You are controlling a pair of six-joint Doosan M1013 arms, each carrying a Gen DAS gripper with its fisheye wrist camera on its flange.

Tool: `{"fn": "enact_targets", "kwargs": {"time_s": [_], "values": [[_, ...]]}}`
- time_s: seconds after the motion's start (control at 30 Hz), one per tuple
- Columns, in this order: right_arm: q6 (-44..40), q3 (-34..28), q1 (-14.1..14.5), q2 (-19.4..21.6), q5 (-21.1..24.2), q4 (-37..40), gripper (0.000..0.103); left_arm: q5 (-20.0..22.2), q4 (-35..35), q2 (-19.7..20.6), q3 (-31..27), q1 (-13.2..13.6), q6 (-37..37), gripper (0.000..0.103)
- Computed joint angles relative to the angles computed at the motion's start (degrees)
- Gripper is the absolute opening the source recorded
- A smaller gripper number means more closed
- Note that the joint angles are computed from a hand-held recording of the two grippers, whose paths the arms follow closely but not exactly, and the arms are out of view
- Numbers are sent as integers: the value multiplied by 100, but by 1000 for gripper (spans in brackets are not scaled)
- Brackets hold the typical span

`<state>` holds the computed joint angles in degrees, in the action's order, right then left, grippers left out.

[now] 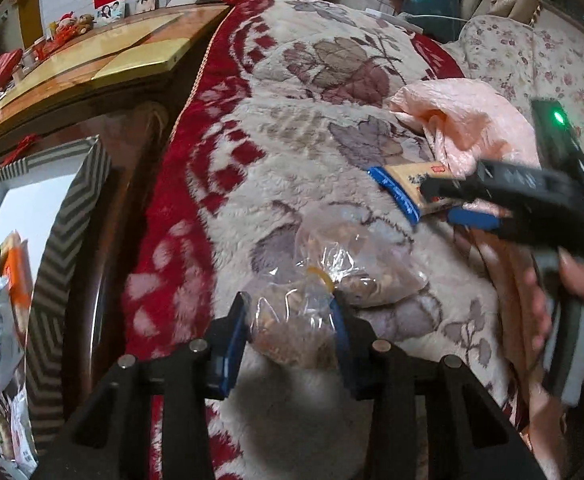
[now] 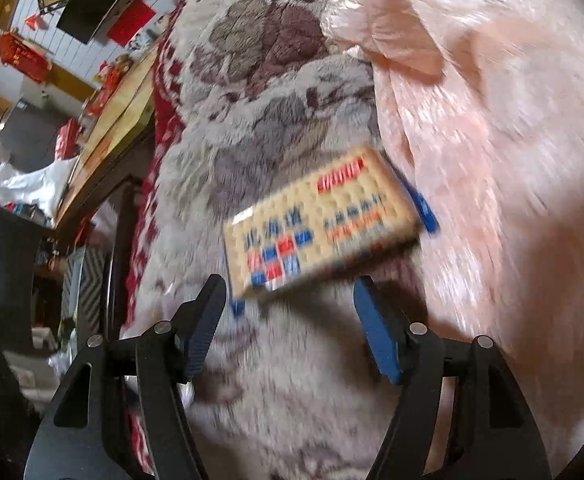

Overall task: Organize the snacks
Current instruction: 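Grasp the clear bag of dried fruit with left gripper while right grasps the cracker packet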

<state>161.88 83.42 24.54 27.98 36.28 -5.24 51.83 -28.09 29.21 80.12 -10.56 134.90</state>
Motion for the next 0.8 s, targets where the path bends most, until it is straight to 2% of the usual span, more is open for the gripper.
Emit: {"fn": "enact_targets", "kwargs": {"time_s": [0.1,0.23,0.33,0.37,0.43,0.5,0.57,0.63,0.73,0.8], "values": [[-486,-410,-97,243,497,118,67,-32,-62,-11,37,42,-29,42],[-918,-976,-174,544,1186,-114,69,-101,-84,-27,88,71,-21,42],[-909,-1492,-215,833,1862,-189,75,-146,-118,-36,99,55,0,42],[-867,-1616,-221,905,2010,-205,81,-177,-128,-44,107,43,22,42],[-735,-1973,-200,1131,2552,-329,82,-188,-108,-42,98,18,23,42],[-669,-2145,-163,1268,2836,-495,82,-173,-47,-28,70,-11,-5,42],[-672,-2164,-109,1322,2840,-758,85,-188,32,-13,36,-47,-39,43],[-740,-1968,-91,1229,2561,-886,84,-163,65,20,-18,-76,-67,46],[-1002,-1512,-108,977,2013,-853,78,-150,150,80,-88,-155,-52,54],[-1142,-1274,-100,828,1809,-812,70,-111,246,124,-123,-203,-119,54]]}}
